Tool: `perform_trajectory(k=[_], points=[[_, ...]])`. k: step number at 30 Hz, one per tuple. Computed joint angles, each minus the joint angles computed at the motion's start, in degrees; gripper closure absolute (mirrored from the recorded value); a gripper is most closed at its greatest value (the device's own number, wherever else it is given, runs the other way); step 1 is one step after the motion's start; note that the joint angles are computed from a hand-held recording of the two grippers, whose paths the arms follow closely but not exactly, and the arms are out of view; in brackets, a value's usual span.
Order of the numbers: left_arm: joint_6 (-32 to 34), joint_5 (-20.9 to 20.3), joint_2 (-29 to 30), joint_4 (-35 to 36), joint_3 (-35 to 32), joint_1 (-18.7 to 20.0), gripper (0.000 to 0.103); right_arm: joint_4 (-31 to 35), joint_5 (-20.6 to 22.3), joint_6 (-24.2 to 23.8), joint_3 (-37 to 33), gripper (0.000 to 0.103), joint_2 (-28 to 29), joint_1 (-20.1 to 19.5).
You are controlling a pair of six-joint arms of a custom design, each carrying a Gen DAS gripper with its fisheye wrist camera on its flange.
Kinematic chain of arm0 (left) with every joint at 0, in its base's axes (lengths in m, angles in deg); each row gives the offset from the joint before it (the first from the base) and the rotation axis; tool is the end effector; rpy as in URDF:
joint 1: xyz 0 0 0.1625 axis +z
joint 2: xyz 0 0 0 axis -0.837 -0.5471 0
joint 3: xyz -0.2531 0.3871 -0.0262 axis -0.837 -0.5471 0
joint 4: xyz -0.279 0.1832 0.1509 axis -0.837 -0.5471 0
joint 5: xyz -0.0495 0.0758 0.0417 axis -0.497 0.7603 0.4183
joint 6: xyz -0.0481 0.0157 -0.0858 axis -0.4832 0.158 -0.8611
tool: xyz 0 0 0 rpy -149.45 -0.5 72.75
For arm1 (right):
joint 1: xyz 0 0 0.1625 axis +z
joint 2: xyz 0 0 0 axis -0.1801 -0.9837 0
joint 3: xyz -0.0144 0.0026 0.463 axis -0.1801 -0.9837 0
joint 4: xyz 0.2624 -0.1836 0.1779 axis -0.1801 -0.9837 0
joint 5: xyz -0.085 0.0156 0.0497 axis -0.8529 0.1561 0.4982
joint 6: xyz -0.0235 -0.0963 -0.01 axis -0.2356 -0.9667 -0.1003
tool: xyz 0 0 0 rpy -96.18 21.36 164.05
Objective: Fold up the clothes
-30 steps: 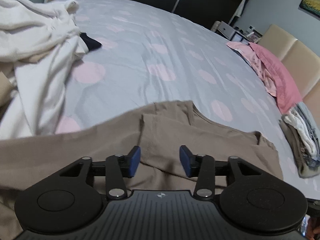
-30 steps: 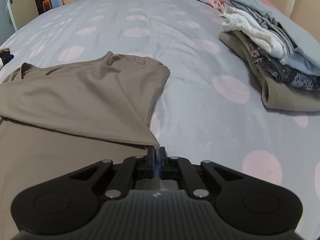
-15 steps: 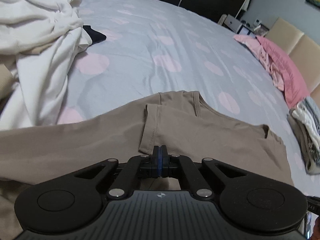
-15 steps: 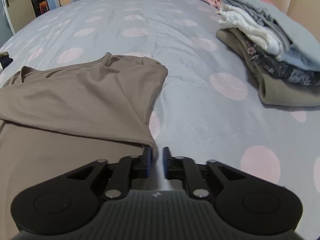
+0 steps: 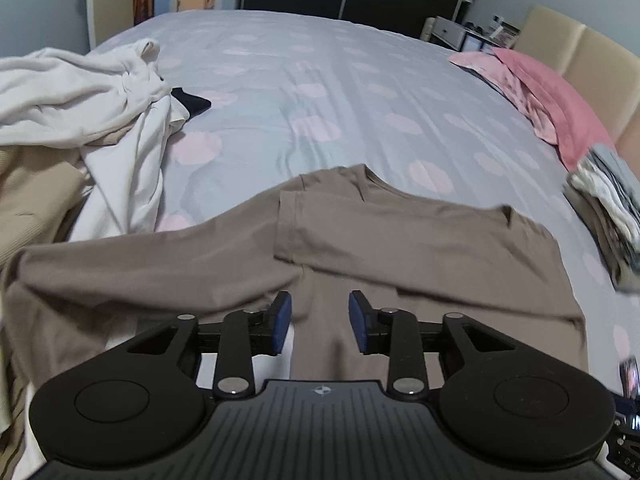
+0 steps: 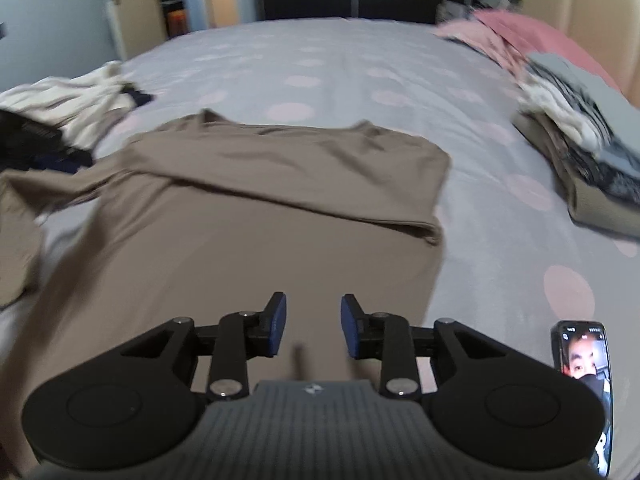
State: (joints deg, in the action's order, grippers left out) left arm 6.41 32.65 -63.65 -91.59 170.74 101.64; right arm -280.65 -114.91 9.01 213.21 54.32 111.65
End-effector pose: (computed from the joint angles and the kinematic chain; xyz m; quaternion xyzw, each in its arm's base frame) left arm -0.1290 -0.4255 0.1828 0.0906 0.8950 -0.3181 0.2992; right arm 0.1481 -0.3276 0.1280 0.2183 -0.8740 0.3083 0.3055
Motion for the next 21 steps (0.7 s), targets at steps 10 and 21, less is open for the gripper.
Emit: perform_trajectory(k=[10,21], points=[[-22.6,2.5,-12.2,27.0,8.0,-11.2,0.065,-0.6,-1.6,-1.5,2.7,0.059,0.9,3.8],[-60.0,9.8,-28.4,77.5,3.9,-17.0,0.057,17.5,-8.1,3.1,-0.9,0.056,-1.9,6.2]])
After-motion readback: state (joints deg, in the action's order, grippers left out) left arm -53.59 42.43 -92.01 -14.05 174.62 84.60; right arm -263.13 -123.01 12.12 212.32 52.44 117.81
